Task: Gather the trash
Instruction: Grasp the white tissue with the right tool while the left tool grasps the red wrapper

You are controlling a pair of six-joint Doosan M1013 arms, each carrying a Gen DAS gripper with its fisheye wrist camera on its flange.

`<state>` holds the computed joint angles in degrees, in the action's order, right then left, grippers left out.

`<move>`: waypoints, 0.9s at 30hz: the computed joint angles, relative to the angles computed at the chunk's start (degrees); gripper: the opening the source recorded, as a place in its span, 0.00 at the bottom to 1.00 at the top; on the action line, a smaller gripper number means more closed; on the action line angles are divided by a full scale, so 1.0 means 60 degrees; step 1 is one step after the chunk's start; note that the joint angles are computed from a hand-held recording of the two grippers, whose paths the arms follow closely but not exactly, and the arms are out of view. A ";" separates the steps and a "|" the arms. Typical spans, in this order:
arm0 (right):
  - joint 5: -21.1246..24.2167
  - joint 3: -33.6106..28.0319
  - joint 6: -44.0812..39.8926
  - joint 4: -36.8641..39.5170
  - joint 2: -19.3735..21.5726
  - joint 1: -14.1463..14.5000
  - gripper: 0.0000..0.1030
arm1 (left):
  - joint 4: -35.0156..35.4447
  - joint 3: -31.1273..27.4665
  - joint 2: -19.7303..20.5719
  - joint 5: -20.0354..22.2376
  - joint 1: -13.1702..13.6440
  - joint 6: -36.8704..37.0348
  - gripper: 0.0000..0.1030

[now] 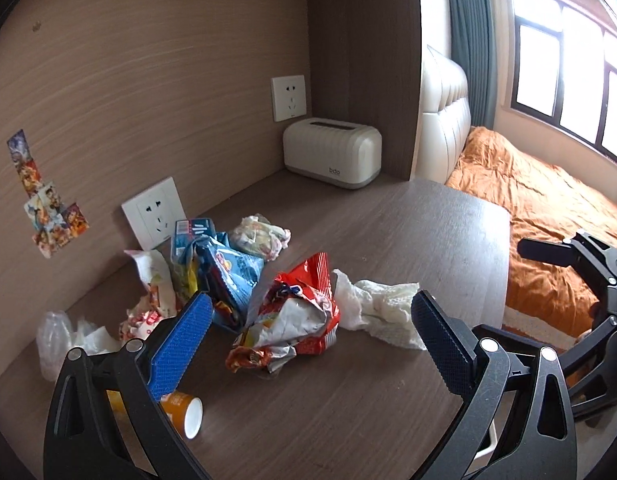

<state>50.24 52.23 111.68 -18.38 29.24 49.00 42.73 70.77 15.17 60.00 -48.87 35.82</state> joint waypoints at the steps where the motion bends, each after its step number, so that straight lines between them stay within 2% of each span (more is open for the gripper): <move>1: 0.0100 -0.0164 -0.0079 0.0138 0.0145 -0.0017 0.95 | -0.0276 0.0049 0.0008 -0.0221 0.0129 0.0214 0.95; 5: 0.0514 -0.0824 -0.0275 0.0323 0.0726 -0.0053 0.95 | -0.1166 0.0070 0.0129 -0.0625 0.0435 0.0950 0.94; 8: 0.0663 -0.1145 -0.0455 0.0523 0.0996 -0.0106 0.95 | -0.1849 -0.0005 0.0257 -0.0742 0.0644 0.1570 0.89; 10: 0.0812 -0.1387 -0.0651 0.0575 0.1181 -0.0122 0.95 | -0.2275 -0.0047 0.0324 -0.0806 0.0755 0.1957 0.81; 13: 0.0980 -0.1640 -0.0905 0.0596 0.1363 -0.0124 0.90 | -0.2724 -0.0151 0.0461 -0.0772 0.0843 0.2554 0.61; 14: 0.1053 -0.1703 -0.1051 0.0762 0.1405 -0.0144 0.82 | -0.2744 -0.0183 0.0505 -0.0736 0.0852 0.2656 0.57; 16: 0.1231 -0.1832 -0.1383 0.1201 0.1492 -0.0192 0.61 | -0.2761 -0.0213 0.0545 -0.0792 0.0870 0.2743 0.56; 17: 0.1547 -0.2020 -0.1672 0.1511 0.1598 -0.0223 0.39 | -0.2824 -0.0241 0.0563 -0.0806 0.0896 0.2754 0.55; 18: 0.1715 -0.2096 -0.1821 0.1650 0.1650 -0.0224 0.34 | -0.2864 -0.0264 0.0578 -0.0814 0.0915 0.2708 0.54; 21: 0.1540 -0.1871 -0.1666 0.1576 0.1498 -0.0180 0.21 | -0.2886 -0.0325 0.0595 -0.0777 0.0940 0.2555 0.52; 27: 0.1044 -0.1008 -0.0682 0.1260 0.0833 -0.0186 0.19 | -0.2494 -0.0297 0.0433 -0.0716 0.0751 0.2092 0.51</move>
<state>56.50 46.19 107.59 -10.82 34.24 47.88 27.77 68.99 17.77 55.70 -44.36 48.37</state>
